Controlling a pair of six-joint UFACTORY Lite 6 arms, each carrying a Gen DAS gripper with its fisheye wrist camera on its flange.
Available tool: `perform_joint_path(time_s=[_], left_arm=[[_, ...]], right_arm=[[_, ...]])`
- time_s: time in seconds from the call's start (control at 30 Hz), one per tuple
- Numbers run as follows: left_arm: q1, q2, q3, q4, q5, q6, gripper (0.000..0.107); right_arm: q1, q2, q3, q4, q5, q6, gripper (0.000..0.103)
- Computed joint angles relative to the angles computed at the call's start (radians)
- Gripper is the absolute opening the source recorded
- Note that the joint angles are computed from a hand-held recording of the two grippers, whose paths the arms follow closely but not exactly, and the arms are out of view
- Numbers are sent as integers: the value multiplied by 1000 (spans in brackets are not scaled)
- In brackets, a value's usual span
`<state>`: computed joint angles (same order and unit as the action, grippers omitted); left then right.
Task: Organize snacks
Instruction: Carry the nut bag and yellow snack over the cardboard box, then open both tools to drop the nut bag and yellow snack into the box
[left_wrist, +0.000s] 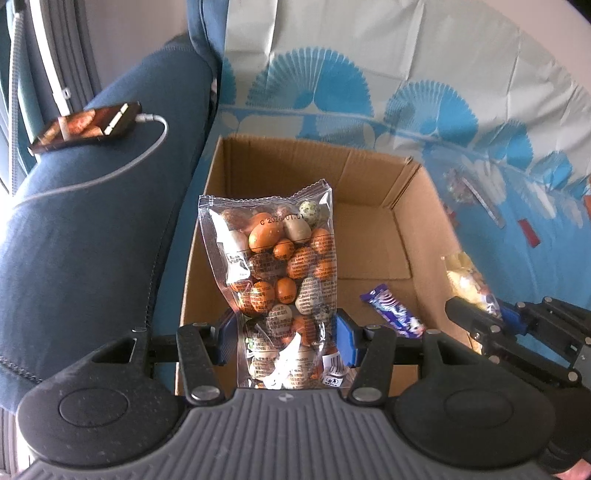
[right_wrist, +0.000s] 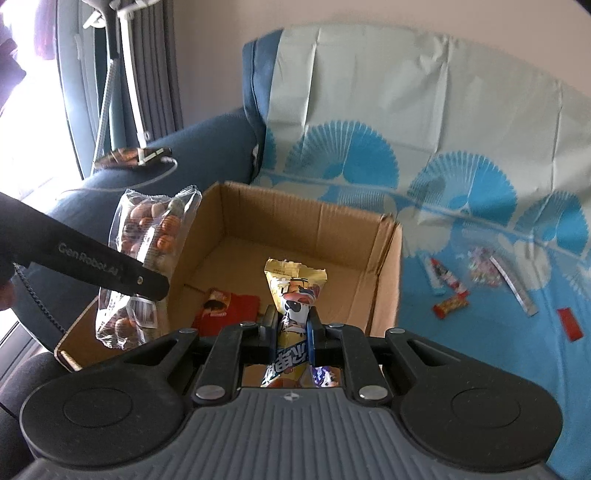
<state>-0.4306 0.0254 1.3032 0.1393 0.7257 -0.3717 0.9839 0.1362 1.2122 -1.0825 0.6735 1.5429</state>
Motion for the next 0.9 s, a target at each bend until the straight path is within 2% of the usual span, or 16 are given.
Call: perform_joint_path(time_s=[0.37, 0.6, 0.7, 0.73, 0.77, 0.8, 0.83, 0.9], left_arm=[[43, 166, 47, -42, -40, 64, 59], [38, 234, 80, -18, -54, 63, 59], [32, 242, 81, 4, -63, 46, 66], [31, 229, 69, 21, -75, 28, 76], [25, 202, 49, 42, -86, 5, 90], [20, 165, 19, 72, -108, -22, 97], [10, 118, -16, 111, -133, -59, 103], [-9, 50, -56, 170, -138, -102, 103]], right_arm=[[-108, 147, 82, 41, -115, -48, 16], [-138, 195, 111, 60, -143, -65, 16], [-140, 195, 106, 50, -142, -55, 18], [-140, 195, 108, 50, -135, -47, 23], [-142, 191, 107, 57, -137, -40, 31], [-148, 180, 99, 67, -144, -34, 49], [-145, 165, 89, 59, -135, -2, 60], [-135, 130, 66, 34, -113, 46, 61]])
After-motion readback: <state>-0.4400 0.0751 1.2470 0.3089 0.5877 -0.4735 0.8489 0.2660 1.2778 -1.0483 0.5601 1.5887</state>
